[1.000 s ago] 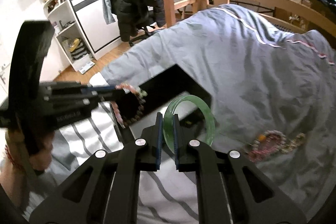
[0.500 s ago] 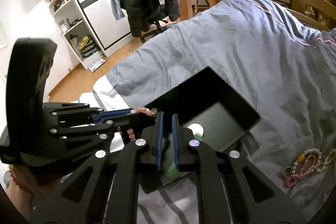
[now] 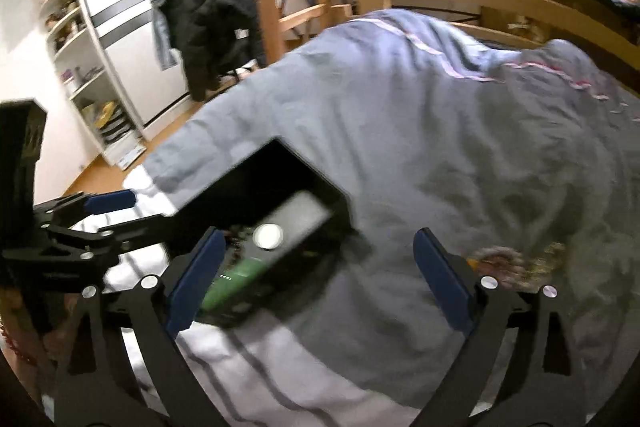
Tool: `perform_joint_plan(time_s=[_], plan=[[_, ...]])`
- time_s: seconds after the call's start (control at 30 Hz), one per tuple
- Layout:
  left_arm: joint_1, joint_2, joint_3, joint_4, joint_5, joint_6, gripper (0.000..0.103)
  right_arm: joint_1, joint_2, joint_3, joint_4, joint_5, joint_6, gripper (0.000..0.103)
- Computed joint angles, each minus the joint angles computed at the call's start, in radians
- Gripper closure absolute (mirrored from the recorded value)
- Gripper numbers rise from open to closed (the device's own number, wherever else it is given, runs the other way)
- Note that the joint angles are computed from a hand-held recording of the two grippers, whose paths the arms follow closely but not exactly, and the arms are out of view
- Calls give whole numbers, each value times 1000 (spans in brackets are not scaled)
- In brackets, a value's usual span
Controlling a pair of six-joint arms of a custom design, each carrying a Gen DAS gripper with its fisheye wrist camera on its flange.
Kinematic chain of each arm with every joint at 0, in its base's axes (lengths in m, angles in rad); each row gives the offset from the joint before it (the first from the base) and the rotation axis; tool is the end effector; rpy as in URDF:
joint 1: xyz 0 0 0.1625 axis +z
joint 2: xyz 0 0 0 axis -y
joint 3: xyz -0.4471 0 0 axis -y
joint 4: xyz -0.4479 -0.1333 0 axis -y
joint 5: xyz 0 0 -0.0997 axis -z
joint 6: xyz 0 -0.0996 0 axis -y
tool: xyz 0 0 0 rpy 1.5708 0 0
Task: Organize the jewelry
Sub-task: 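Carry the bracelet into the black box with the left tool while the right tool drops the bangle in, then move both open tools back over the remaining jewelry pile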
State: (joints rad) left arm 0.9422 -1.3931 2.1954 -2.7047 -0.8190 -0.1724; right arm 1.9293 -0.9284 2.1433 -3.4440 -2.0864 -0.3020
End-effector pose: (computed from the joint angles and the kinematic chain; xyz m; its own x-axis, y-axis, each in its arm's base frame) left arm -0.1360 -0.5295 0.2442 -0.8063 0.1148 -0.5803 0.4240 0.7963 -0.4315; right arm 0.2739 -0.4909 0.0931 -0.7963 -0.2421 0.5543 -0.5388 0.7004 -0.4681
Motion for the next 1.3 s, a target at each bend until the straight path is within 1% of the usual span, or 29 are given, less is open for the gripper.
perform_joint_plan(time_s=[0.07, 0.17, 0.27, 0.43, 0.53, 0.6, 0.7, 0.77, 0.87, 1.07, 1.17, 1.2, 1.3], plan=[[-13, 4, 9, -9, -8, 4, 7, -12, -34, 22, -6, -15, 6, 4], [-32, 12, 24, -22, -17, 15, 7, -31, -94, 57, -17, -43, 14, 4], [-55, 25, 42, -38, -32, 13, 7, -53, -137, 90, -34, -51, 22, 3], [-91, 59, 71, -69, -81, 9, 7, -89, -194, 136, -43, -60, 40, 3], [-99, 90, 80, -80, -145, -3, 7, -107, -215, 158, -48, -58, 44, 3], [-109, 115, 83, -83, -162, 1, 7, -121, -227, 174, -56, -57, 46, 3], [-127, 149, 90, -101, -168, 9, 7, -140, -245, 188, -53, -42, 60, 3], [-130, 164, 92, -115, -193, 15, 6, -147, -247, 194, -60, -44, 57, 3], [-123, 191, 94, -155, -258, 25, 7, -161, -252, 202, -62, -30, 55, 3], [-108, 247, 82, -205, -305, 52, 7, -199, -240, 212, -89, 23, 32, 4], [-100, 267, 74, -213, -309, 71, 9, -221, -229, 212, -104, 55, 17, 4], [-98, 276, 70, -213, -310, 84, 13, -231, -225, 211, -107, 67, 9, 4], [-95, 312, 50, -212, -319, 113, 14, -255, -215, 205, -107, 91, -17, 9]])
